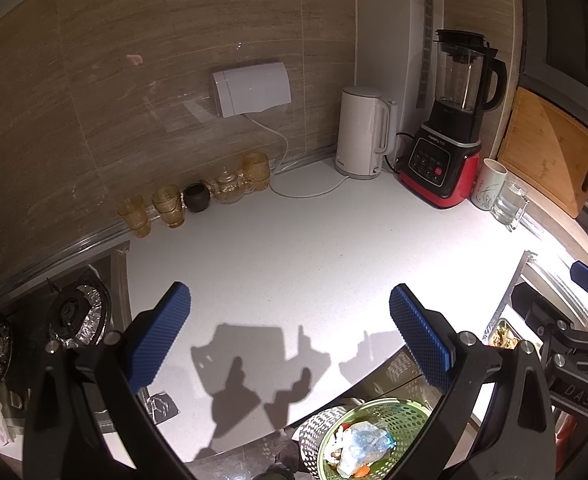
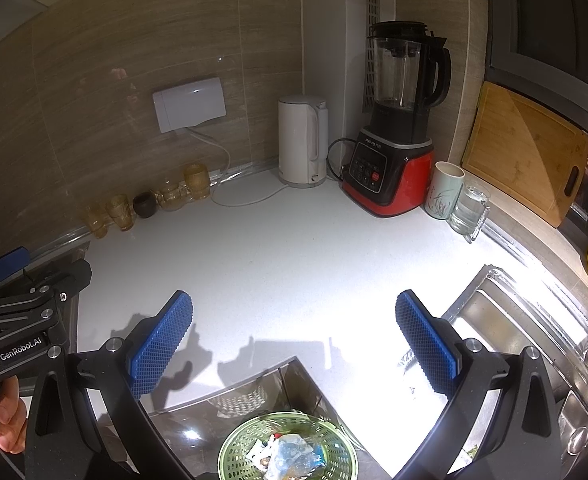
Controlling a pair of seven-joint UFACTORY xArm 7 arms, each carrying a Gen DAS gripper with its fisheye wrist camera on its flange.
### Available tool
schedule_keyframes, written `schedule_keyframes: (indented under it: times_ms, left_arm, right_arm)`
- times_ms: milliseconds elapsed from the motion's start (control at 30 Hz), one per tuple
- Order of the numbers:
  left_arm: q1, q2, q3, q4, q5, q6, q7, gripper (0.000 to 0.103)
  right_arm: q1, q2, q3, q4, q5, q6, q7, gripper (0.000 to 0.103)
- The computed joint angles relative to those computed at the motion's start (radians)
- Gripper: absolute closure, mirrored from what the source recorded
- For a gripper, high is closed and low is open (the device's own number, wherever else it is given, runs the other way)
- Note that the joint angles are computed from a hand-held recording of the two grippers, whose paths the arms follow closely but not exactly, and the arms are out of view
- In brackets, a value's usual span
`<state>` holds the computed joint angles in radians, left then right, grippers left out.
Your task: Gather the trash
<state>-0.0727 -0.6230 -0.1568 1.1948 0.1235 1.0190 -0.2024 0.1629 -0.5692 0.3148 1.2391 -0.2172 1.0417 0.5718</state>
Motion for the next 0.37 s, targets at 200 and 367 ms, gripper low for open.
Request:
schedule_keyframes:
  times_ms: [200, 367]
  left_arm:
    - [-0.002, 0.016, 0.005, 0.017, -0.006, 0.011, 0.004, 0.008]
    - [-0.004, 0.019, 0.006, 0.016, -0.006, 0.009, 0.005, 0.008]
  right_arm:
    - [0.001, 0.0, 0.001, 0.001, -0.001, 0.002, 0.002, 0.002]
    - [0.0, 0.004, 0.002, 0.003, -0.002, 0.002, 0.007, 0.002]
